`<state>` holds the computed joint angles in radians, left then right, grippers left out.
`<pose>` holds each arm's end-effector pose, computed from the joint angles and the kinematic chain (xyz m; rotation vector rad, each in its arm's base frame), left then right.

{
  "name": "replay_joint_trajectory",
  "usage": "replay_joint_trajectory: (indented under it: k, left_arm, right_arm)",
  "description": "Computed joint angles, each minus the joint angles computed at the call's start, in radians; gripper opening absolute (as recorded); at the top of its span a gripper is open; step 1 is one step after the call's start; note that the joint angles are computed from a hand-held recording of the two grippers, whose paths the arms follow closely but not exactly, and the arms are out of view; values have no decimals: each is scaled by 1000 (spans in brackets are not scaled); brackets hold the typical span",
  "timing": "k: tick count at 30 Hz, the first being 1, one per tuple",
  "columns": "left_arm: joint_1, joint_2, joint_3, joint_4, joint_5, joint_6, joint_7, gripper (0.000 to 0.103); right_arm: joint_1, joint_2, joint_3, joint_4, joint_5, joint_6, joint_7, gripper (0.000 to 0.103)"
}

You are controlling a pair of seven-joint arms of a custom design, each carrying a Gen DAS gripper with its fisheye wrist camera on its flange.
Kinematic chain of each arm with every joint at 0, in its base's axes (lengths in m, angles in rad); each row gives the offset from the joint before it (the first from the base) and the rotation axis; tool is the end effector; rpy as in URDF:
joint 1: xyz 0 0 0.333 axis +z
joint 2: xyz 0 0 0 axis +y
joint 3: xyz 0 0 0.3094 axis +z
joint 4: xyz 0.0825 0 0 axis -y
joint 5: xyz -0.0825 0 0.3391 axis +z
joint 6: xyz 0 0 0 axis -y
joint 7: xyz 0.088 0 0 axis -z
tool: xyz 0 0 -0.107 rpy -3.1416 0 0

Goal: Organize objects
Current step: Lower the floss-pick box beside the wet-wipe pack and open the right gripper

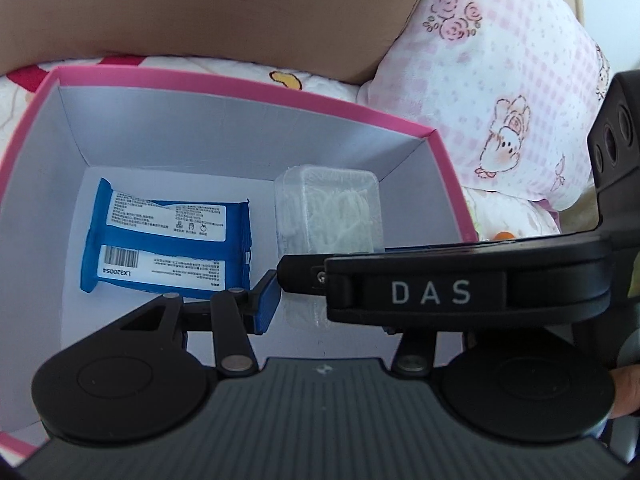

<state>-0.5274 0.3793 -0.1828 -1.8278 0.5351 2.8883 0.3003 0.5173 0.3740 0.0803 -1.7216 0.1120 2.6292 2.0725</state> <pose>0.4780 -0.4313 0.4259 -2.1378 1.8848 -1.0618 0.5466 0.3603 0.4455 -1.8369 1.8374 -0.0276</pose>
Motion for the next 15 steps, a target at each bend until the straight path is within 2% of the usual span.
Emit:
replay_joint_trajectory:
  k: [2,5,11,15]
  left_arm:
    - [4,5,-6,3,-4,-5,15,48]
    - [21,13,-29,3,-38,-11,61,48]
    - [20,21,-22,4,-53,-23,79,47]
    - [55,29,-50,-11,-113,6,113,46]
  right_arm:
    - [-3,8,4,-1,3,12,-17,67]
    - [27,-5,-19,-39,-52,62,1,69]
    - [11,12,-2,-45,-14,99,-19,68]
    - [16,29,-9,-35,16,99,17,68]
